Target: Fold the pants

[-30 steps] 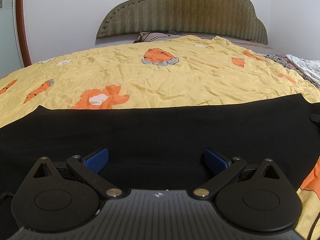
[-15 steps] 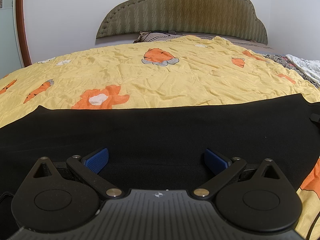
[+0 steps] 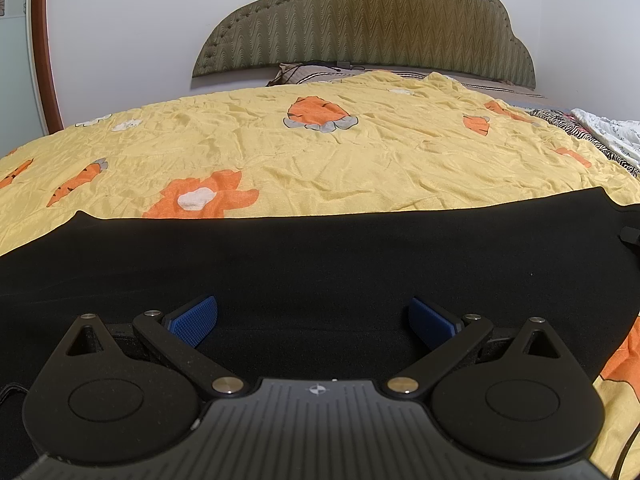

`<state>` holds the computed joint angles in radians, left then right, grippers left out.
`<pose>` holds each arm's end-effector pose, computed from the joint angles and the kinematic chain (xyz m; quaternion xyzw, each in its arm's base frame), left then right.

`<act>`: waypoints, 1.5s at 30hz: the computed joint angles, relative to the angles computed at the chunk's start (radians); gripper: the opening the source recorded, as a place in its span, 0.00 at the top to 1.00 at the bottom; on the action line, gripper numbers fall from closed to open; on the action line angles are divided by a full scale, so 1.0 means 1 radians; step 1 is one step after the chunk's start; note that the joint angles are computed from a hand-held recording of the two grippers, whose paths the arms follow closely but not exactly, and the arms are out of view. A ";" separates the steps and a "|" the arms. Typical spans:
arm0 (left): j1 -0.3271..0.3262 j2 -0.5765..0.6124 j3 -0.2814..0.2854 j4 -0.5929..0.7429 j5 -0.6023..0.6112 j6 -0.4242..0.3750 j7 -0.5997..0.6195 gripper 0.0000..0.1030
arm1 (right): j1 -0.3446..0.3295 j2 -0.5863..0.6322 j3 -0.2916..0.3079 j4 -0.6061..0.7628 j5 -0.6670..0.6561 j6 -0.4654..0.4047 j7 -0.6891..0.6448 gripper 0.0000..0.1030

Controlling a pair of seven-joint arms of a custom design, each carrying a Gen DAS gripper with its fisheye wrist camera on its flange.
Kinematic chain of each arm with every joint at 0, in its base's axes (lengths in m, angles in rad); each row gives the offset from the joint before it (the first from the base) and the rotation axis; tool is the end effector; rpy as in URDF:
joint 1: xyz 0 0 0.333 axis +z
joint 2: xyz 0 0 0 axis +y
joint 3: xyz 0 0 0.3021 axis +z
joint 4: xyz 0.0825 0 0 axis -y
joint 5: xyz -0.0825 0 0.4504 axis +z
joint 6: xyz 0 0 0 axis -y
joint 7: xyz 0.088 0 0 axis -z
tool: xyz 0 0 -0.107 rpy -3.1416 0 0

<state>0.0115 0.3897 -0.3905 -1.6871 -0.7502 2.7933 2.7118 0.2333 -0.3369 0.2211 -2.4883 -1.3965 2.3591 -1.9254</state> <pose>0.7224 -0.2188 0.4159 -0.3318 0.8349 -0.4017 0.1773 0.4687 0.2121 0.3866 -0.0999 0.8437 -0.3084 0.4279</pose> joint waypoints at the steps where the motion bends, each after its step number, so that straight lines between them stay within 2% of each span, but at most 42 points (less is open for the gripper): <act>1: 0.001 0.000 0.000 0.000 0.000 -0.001 0.000 0.00 | 0.000 0.002 0.000 0.002 0.000 -0.001 -0.001 0.89; 14: -0.004 -0.011 0.005 -0.013 0.006 0.006 -0.015 0.00 | 0.013 0.021 0.007 0.039 0.057 -0.044 -0.121 0.88; 15: -0.005 -0.021 0.012 -0.018 0.026 -0.010 -0.012 0.00 | 0.014 0.020 0.009 0.040 0.055 -0.051 -0.123 0.88; 18: -0.025 -0.039 0.061 0.011 0.116 -0.130 -0.097 0.02 | 0.025 0.020 0.016 0.051 0.068 -0.082 -0.166 0.88; 22: -0.012 -0.098 0.069 -0.021 0.048 -0.146 -0.147 0.01 | 0.048 0.044 0.031 0.108 0.101 -0.166 -0.365 0.89; 24: -0.031 -0.113 0.094 -0.012 0.094 -0.187 -0.190 0.01 | 0.053 0.057 0.023 0.130 0.094 -0.165 -0.430 0.90; 27: -0.048 -0.132 0.107 -0.005 0.143 -0.210 -0.173 0.01 | 0.039 0.040 -0.018 0.101 0.114 -0.060 -0.321 0.89; 30: -0.038 -0.161 0.098 -0.023 0.069 -0.220 -0.114 0.00 | 0.017 0.032 -0.033 0.077 0.172 0.009 -0.273 0.83; 31: -0.033 -0.171 0.096 -0.028 0.030 -0.231 -0.093 0.00 | 0.002 0.026 -0.023 0.064 0.135 0.028 -0.206 0.80; 32: -0.031 -0.175 0.095 -0.031 -0.009 -0.247 -0.072 0.00 | -0.014 0.023 -0.011 0.052 0.078 0.041 -0.118 0.70; 33: -0.036 -0.178 0.100 -0.030 -0.020 -0.261 -0.072 0.00 | -0.026 0.022 -0.004 0.041 0.020 0.052 -0.041 0.69; 34: -0.045 -0.175 0.108 -0.022 -0.011 -0.280 -0.085 0.00 | -0.027 0.027 -0.004 0.043 0.007 0.047 -0.027 0.69; 36: -0.063 -0.167 0.118 -0.007 0.020 -0.303 -0.104 0.00 | -0.020 0.039 -0.009 0.058 0.023 0.029 -0.079 0.69; 37: -0.071 -0.163 0.119 -0.002 0.036 -0.301 -0.099 0.00 | -0.015 0.043 -0.014 0.066 0.039 0.026 -0.119 0.73; 38: -0.078 -0.158 0.120 0.002 0.049 -0.294 -0.094 0.00 | -0.011 0.046 -0.015 0.073 0.054 0.018 -0.161 0.95; 40: -0.084 -0.149 0.117 0.006 0.054 -0.266 -0.075 0.00 | 0.000 0.053 -0.002 0.090 0.062 -0.029 -0.227 0.95; 42: -0.079 -0.127 0.112 0.030 0.034 -0.277 -0.072 0.00 | 0.019 0.074 0.014 0.128 0.081 -0.106 -0.350 0.95; 43: -0.083 -0.109 0.119 0.058 0.059 -0.308 -0.114 0.02 | 0.031 0.095 0.021 0.160 0.092 -0.151 -0.441 0.95; 45: -0.084 -0.032 0.127 0.191 0.122 -0.477 -0.218 0.05 | 0.057 0.139 0.027 0.222 0.094 -0.219 -0.589 0.95</act>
